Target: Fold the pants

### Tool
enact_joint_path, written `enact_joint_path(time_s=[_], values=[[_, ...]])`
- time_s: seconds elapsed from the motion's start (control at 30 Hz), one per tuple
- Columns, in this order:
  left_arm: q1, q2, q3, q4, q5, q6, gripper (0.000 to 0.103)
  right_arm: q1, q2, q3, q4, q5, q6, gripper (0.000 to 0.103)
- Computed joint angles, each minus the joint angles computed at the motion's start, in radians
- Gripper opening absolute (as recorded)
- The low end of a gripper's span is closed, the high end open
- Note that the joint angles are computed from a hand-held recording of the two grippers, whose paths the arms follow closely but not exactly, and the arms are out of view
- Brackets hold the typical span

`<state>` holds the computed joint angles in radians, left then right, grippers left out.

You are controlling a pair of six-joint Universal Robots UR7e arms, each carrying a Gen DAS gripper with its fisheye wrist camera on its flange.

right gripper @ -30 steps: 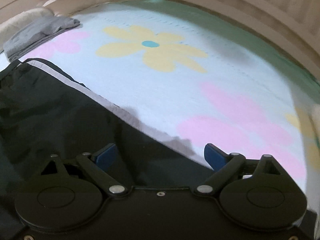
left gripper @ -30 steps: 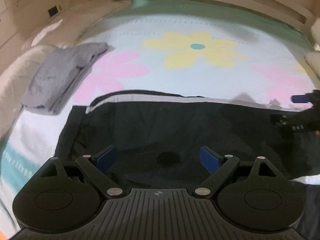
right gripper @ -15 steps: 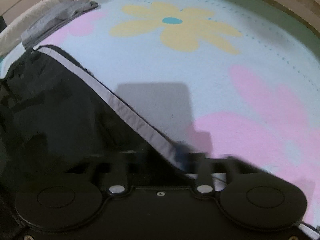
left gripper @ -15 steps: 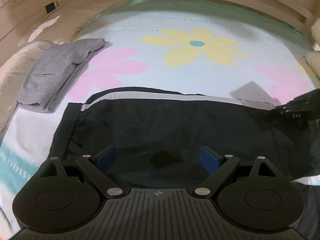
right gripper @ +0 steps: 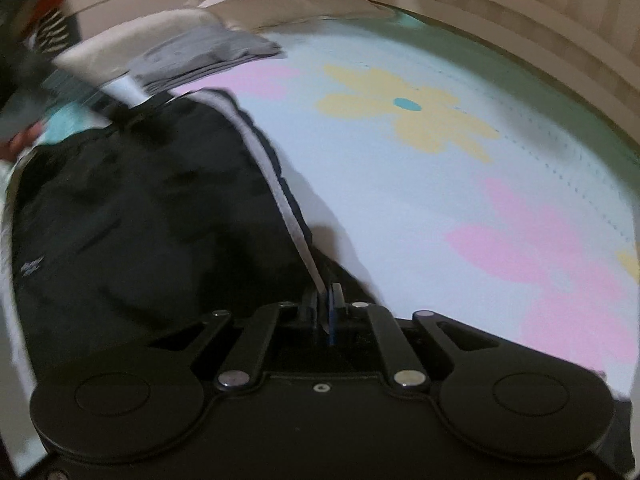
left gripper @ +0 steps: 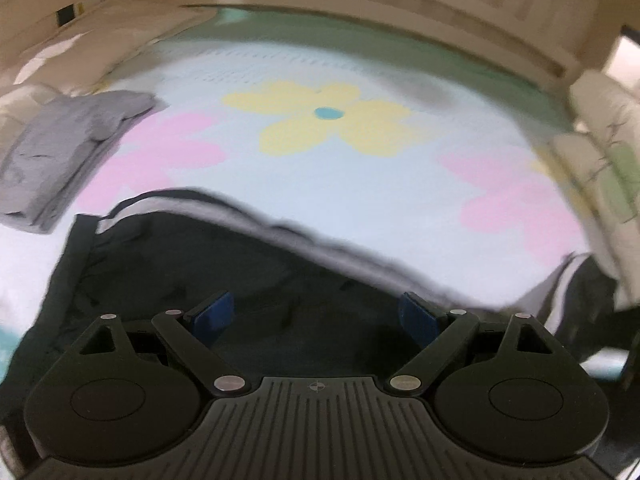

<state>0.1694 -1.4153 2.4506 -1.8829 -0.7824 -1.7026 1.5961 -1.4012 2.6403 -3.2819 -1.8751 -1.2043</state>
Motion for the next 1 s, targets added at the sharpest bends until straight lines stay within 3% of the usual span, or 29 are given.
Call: enact_joint_path(time_s=[0.1,0.17,0.37,0.57,0.6,0.63,0.67,0.7,0.87,1.0], values=[[0.003,0.017,0.014,-0.071,0.004,0.020,0.090,0.002,-0.020,0.081,-0.079,-0.020,-0.039,0.010],[0.020,0.030,0.018,-0.109,-0.008,0.031,0.090,0.003,-0.015,0.109,-0.106,-0.021,-0.018,0.010],[0.094,0.083,0.038,-0.300,-0.042,0.089,0.090,0.012,0.119,0.153,-0.311,-0.052,-0.056,0.010],[0.156,0.148,0.014,-0.315,-0.048,0.082,0.087,0.007,0.160,0.142,-0.327,-0.054,-0.051,0.010],[0.161,0.155,0.022,-0.341,-0.037,0.082,0.068,0.010,0.164,0.141,-0.326,-0.059,-0.051,0.010],[0.164,0.158,0.032,-0.369,-0.033,0.085,0.036,0.010,0.164,0.142,-0.327,-0.062,-0.056,0.010],[0.169,0.156,0.034,-0.375,-0.043,0.080,0.024,0.011,0.175,0.140,-0.338,-0.066,-0.063,0.010],[0.171,0.154,0.026,-0.346,-0.062,0.061,0.018,0.018,0.200,0.136,-0.362,-0.072,-0.061,0.009],[0.048,0.085,0.014,-0.128,-0.084,-0.061,0.015,0.043,0.194,0.129,-0.385,-0.065,-0.027,0.009],[-0.109,0.015,-0.007,0.063,-0.102,-0.158,0.015,0.090,0.148,0.153,-0.394,-0.073,0.001,0.010]])
